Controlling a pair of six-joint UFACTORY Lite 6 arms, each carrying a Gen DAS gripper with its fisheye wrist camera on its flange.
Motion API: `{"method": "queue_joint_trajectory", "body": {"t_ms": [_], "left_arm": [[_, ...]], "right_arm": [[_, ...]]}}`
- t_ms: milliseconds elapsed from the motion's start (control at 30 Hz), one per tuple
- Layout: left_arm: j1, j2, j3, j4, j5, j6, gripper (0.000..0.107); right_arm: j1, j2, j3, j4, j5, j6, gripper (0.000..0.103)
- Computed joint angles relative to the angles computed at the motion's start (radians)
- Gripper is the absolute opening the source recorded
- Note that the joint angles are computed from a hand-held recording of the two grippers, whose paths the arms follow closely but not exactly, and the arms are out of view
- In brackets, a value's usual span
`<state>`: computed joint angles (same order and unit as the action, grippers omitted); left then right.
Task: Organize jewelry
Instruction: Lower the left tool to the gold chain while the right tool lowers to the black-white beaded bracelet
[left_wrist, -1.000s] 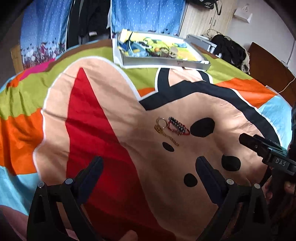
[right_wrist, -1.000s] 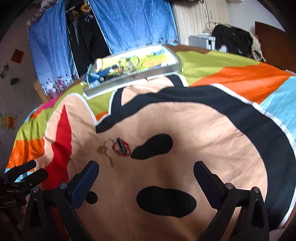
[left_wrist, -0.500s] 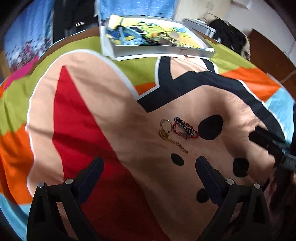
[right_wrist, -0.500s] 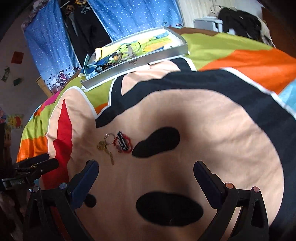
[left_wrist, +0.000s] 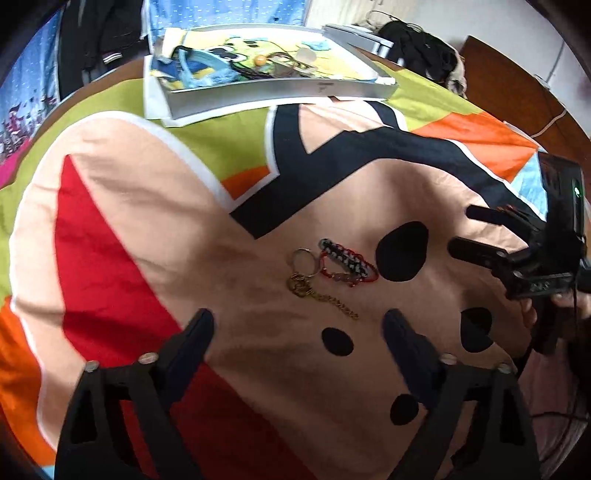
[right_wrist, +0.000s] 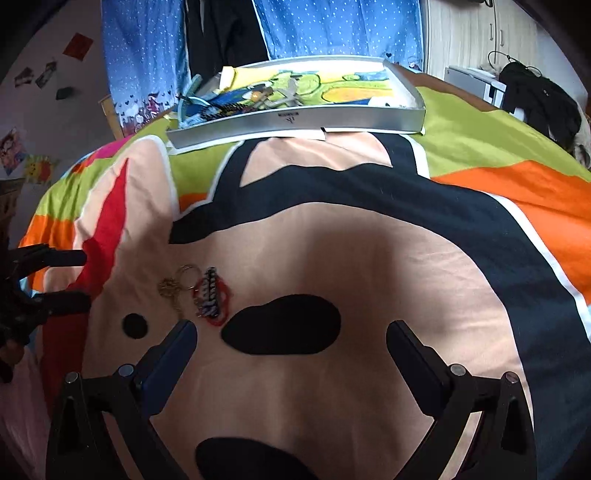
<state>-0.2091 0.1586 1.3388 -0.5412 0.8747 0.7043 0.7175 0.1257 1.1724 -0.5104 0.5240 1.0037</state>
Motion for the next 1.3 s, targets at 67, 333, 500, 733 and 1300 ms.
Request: {"method": "queue_joint_trajectory", "body": {"t_ms": [67,333,500,733,1300], "left_arm": [[-0.009,0.034,0.017,-0.014,0.005,0.02,0.067],[-0.034,0.191,0.12,-0.082,0.032,0.053,0.033],[-0.057,0.254,0.161,-0.048,0.015,0.019,0.027],[-0.073,0.33,0.219,0.014,-0.005,-0.065,0.019],[-0.079,0.404,0.304,0.021,0.013,-0.119,0.019]], "right_arm": [[-0.018,0.028,0.023,0.026,-0.011,-0.049,0.103],[-0.039,0.12,0.082,0.195,-0.042,-0.264,0.094],[-0.031,0.174,0.119,0.274,-0.051,-0.349,0.064],[-0.021,0.235,0.167,0.309,-0.064,-0.387,0.043],[-0.001,0.355,0.259,0.304,-0.045,-0.439,0.031]]}}
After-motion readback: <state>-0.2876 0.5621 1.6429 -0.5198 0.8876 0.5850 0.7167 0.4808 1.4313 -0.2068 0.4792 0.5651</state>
